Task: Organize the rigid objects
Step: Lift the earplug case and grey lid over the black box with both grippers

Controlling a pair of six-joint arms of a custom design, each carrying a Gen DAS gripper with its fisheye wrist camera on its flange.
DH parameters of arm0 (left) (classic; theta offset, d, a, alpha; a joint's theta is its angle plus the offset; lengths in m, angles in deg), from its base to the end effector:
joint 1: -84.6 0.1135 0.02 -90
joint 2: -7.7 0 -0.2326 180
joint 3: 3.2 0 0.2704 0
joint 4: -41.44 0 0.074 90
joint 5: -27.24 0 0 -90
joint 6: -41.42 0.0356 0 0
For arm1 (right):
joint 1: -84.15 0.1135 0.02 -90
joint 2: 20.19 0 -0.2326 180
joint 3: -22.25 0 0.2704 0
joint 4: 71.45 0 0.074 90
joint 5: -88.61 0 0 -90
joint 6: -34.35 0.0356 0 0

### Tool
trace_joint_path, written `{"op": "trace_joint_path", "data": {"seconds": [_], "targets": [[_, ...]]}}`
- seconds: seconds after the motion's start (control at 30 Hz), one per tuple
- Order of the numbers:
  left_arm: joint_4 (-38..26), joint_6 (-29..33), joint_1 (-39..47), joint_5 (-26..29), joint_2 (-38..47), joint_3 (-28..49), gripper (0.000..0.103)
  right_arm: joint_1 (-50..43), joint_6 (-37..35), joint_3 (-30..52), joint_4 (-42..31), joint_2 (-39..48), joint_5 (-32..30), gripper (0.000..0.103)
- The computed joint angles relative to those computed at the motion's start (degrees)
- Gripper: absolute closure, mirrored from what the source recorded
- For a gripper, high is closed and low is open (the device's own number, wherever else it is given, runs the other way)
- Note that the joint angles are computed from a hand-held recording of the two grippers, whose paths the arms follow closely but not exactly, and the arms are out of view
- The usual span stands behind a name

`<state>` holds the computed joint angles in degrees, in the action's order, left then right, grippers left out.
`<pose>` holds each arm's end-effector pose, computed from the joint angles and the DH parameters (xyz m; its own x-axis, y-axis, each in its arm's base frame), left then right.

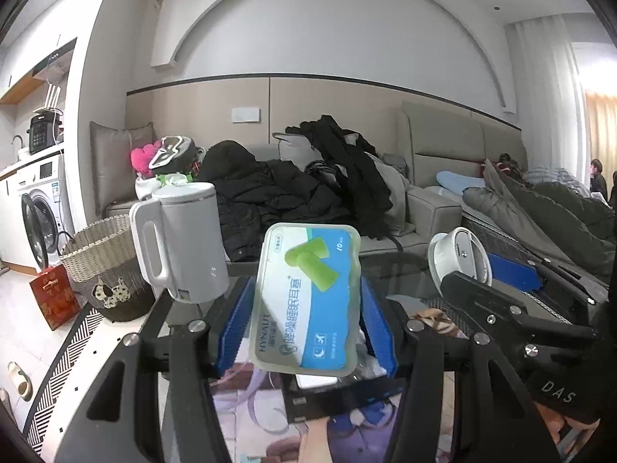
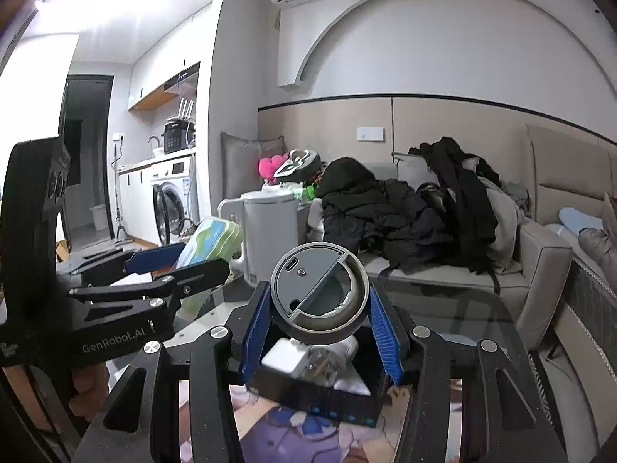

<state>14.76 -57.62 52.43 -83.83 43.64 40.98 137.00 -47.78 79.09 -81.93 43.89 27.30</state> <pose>0.1770 -0.0962 0.2549 -0.2971 0.0137 -0.9547 0.1635 0.9859 -0.0368 0.1868 0.2183 0.2566 -0.2400 -0.1179 -0.9636 -0.3939 0.9190 -0.0143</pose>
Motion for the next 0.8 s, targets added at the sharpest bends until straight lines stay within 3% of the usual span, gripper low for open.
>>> {"op": "trace_joint_path", "data": {"seconds": [0.43, 0.8], "targets": [[11.2, -1.4, 7.6, 6.9, 11.3, 2.4, 0.048, -5.1, -0.3, 7.6, 4.1, 11.2, -2.8, 0.053], [9.1, -5.2, 10.0, 12.7, 26.1, 8.3, 0.048, -11.2, 3.5, 15.3, -1.9, 21.7, -8.3, 0.053]]}}
